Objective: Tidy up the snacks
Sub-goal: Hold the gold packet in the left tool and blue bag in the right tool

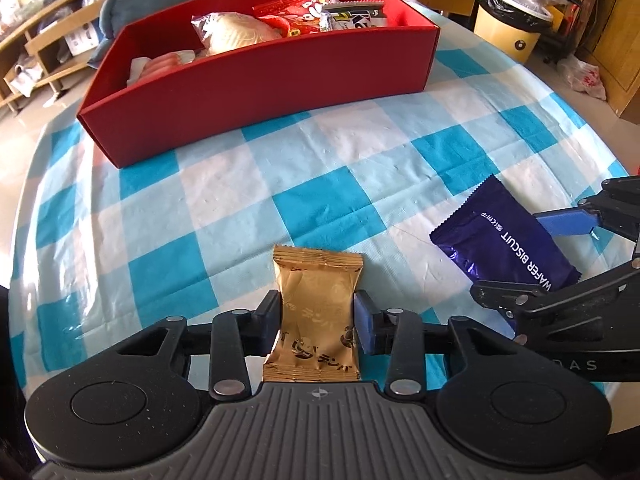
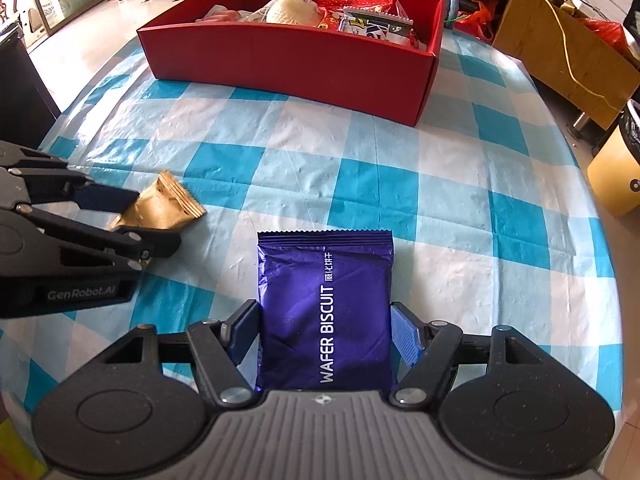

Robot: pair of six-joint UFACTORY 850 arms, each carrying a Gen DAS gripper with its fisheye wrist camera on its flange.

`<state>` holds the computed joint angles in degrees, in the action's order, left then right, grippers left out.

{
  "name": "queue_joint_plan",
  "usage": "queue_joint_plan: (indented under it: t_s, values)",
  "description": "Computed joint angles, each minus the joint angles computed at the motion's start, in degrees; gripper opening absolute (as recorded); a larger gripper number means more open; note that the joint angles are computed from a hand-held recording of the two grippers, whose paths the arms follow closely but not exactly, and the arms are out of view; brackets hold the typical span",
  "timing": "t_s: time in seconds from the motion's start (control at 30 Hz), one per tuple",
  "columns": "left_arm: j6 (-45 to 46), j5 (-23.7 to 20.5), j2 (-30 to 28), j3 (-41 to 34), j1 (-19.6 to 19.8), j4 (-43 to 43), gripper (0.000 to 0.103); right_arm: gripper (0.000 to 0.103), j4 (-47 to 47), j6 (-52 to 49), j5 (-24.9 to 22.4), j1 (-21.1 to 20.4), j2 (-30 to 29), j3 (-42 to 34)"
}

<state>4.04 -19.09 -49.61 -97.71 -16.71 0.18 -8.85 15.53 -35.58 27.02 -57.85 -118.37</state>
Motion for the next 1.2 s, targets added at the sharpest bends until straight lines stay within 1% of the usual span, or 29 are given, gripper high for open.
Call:
queue_joint_plan:
  t_s: [0.27,0.63,0.83,1.1,1.2]
  values:
    - [-3.2,0.3,0.5,0.7,-0.4,3.6,0.046,0.064,-0.9,0.8,0.3,0.1,0.6,1.0]
    - [-3.6,2.0,1.7,2.4,-0.4,4.2,0.046,0.064,-3.0,3.0,0.9,0.5,1.0,1.5]
    - [-3.9,2.7,2.5,3.4,0.0,4.3,0.046,0.064,-3.3,3.3,0.5,0.9,0.6,0.5]
    - [-5.6,2.8,2.8,3.8,0.9,5.1,0.046,0.064,-4.4,5.0,-0.7,1.4,-0.1,-0.6]
    - [-6.3,2.9,3.1,4.2,1.2,5.4,0.046,0.064,-4.8,6.0,-0.4,1.5,0.3,0.0]
